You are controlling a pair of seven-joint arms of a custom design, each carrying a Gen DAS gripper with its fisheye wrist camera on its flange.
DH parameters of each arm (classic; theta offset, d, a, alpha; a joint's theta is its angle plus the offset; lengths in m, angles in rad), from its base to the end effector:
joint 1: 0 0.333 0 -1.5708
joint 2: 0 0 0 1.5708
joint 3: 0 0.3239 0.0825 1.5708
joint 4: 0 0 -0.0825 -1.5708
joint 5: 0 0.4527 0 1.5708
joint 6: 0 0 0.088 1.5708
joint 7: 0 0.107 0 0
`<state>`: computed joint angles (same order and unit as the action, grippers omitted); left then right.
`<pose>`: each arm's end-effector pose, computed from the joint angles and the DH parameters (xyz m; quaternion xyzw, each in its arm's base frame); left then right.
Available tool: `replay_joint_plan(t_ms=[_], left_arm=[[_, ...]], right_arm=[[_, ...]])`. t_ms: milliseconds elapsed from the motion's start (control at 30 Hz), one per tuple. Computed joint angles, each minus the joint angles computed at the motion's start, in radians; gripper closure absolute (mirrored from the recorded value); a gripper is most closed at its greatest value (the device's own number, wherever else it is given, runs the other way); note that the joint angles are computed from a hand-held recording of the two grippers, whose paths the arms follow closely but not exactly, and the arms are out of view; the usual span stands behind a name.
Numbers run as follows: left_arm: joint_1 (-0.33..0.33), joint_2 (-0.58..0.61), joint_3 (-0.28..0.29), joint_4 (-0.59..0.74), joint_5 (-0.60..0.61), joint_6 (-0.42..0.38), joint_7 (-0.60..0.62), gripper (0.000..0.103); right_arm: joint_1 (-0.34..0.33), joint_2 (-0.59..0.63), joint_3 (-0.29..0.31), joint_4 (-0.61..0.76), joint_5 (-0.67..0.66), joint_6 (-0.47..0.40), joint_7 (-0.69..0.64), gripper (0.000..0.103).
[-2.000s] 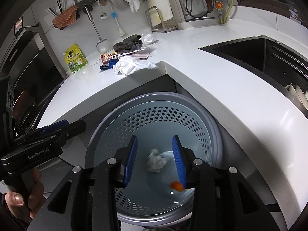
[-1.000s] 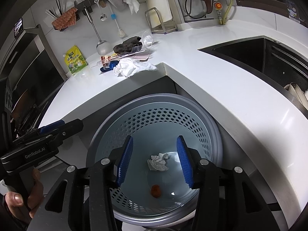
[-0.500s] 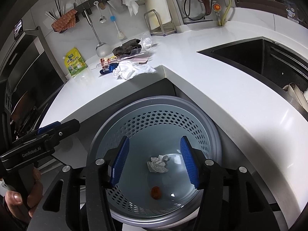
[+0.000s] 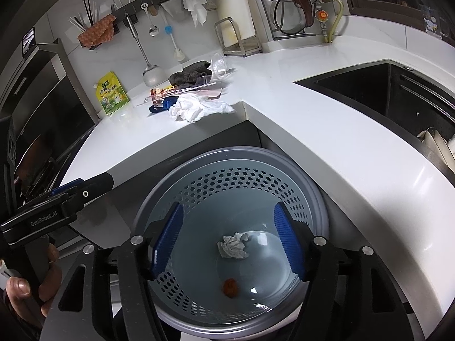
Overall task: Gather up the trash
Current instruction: 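Withdraw both open tools from the bin back toward the counter, then grasp the white tissue on the counter with the right tool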
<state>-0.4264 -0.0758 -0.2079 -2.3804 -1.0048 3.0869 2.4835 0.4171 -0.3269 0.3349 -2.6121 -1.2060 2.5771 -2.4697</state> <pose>0.4931 -0.2773 0.3784 -0.4419 0.8068 -0.3632 0.1481 0.3436 0.3331 0.3367 -0.4635 0.7810 -0.2536 0.3330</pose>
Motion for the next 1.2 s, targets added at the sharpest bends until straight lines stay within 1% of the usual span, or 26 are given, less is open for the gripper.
replay_joint_plan(t_ms=[267,467,567,667,767,867,967,1100,1200], left_arm=[[-0.001,0.006,0.006,0.014,-0.059,0.025,0.051,0.007],[0.019,0.021,0.002,0.035,-0.039,0.032,0.036,0.007],[0.029,0.034,0.000,0.058,-0.060,0.041,0.055,0.007],[0.047,0.053,-0.012,0.086,-0.053,0.050,0.051,0.007],[0.069,0.074,-0.026,0.115,-0.048,0.062,0.048,0.007],[0.100,0.098,-0.043,0.140,-0.004,0.066,0.003,0.007],[0.130,0.123,-0.059,0.160,0.078,0.067,-0.077,0.007],[0.168,0.155,-0.085,0.186,0.161,0.078,-0.149,0.007],[0.169,0.178,-0.076,0.200,0.274,0.083,-0.249,0.007]], right_arm=[[-0.002,0.016,-0.005,0.016,-0.011,-0.001,-0.006,0.033],[-0.011,0.035,-0.021,0.046,-0.036,0.001,-0.035,0.032],[-0.019,0.048,-0.033,0.067,-0.057,0.007,-0.052,0.032],[-0.026,0.062,-0.046,0.086,-0.073,0.013,-0.068,0.032],[-0.039,0.074,-0.060,0.106,-0.113,0.034,-0.057,0.032],[-0.045,0.095,-0.074,0.135,-0.128,0.036,-0.082,0.032],[-0.051,0.121,-0.092,0.165,-0.136,0.047,-0.114,0.031],[-0.061,0.170,-0.118,0.215,-0.152,0.070,-0.150,0.031],[-0.062,0.209,-0.138,0.255,-0.153,0.082,-0.191,0.031]])
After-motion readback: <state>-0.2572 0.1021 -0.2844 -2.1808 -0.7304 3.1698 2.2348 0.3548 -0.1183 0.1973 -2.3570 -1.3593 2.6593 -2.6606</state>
